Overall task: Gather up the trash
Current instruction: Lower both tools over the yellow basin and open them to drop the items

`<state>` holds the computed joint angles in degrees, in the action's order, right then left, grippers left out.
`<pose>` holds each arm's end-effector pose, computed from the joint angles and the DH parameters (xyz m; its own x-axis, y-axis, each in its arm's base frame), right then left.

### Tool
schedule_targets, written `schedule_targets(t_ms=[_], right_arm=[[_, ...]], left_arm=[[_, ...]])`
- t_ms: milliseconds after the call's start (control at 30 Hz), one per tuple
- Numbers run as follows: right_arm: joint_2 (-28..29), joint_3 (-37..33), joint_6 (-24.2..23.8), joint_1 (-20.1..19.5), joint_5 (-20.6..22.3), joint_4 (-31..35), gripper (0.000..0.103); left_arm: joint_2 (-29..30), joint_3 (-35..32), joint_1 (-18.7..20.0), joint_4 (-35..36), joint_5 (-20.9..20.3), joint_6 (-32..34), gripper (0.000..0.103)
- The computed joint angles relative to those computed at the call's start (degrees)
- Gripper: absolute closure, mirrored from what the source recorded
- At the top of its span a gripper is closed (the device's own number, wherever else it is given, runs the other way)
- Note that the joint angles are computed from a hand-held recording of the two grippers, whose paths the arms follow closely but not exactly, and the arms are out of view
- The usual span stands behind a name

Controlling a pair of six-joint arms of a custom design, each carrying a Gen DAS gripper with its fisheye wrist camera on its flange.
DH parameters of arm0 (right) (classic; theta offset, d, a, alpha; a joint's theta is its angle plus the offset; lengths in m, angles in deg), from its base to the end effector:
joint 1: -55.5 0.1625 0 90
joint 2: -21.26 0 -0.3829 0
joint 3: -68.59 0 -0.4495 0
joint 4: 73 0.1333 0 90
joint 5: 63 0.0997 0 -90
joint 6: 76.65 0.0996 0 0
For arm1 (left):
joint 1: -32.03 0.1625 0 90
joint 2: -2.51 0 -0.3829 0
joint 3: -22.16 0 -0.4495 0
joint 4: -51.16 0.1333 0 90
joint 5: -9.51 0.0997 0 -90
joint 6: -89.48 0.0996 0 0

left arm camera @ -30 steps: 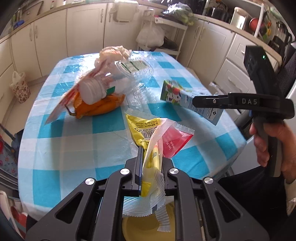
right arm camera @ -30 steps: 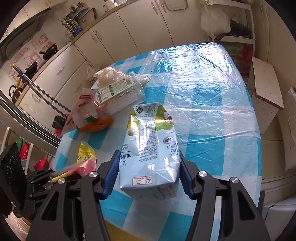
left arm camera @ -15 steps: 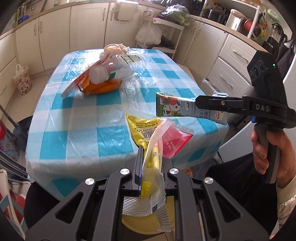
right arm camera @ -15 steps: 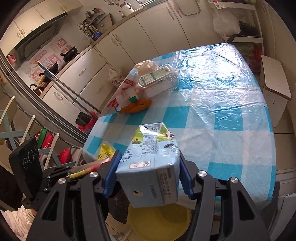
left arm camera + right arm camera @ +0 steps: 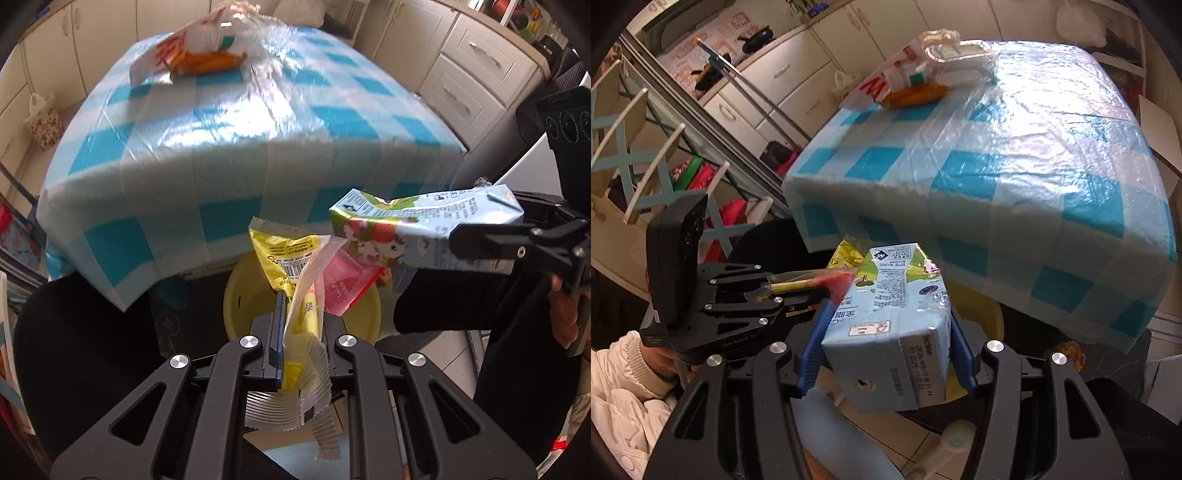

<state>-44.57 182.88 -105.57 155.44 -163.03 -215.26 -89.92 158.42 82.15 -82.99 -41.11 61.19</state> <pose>0.2110 -0.5324 0.0841 -0.7674 -0.6141 0.1842 -0.6208 0.7836 0.0260 -0.1109 -0.4392 0.1573 -0.8282 0.0703 -0.5560 0.2824 0.9093 -0.3056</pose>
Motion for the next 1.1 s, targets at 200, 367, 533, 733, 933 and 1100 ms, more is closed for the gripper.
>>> schedule_targets(t_ms=[200, 367, 533, 733, 933, 1100], right_arm=[[5.4, -3.0, 1.5, 0.8, -5.4, 4.3, 0.046], [7.7, -4.1, 3.3, 1.1, -6.5, 3.3, 0.033], [4.8, -1.3, 2.3, 0.3, -2.2, -3.4, 0.029], [3.8, 2.9, -3.5, 1.8, -1.2, -20.3, 0.022], [6.2, 4.0, -8.1, 3.6, -4.0, -35.1, 0.016], [7.7, 3.6, -8.4, 4.0, -4.6, -42.5, 0.013]], left_arm=[[3.1, -1.3, 0.5, 5.2, 0.7, -2.1, 0.072], [2.6, -0.6, -0.8, 6.3, 3.0, -3.2, 0.051], [-1.1, 2.6, -2.5, 2.4, 6.6, -4.7, 0.046], [-5.7, 7.8, -6.7, -6.4, 15.4, -5.3, 0.036], [-6.5, 8.5, -8.5, -8.5, 23.0, -7.7, 0.031], [-8.4, 9.6, -9.3, -7.6, 25.9, -8.9, 0.029]])
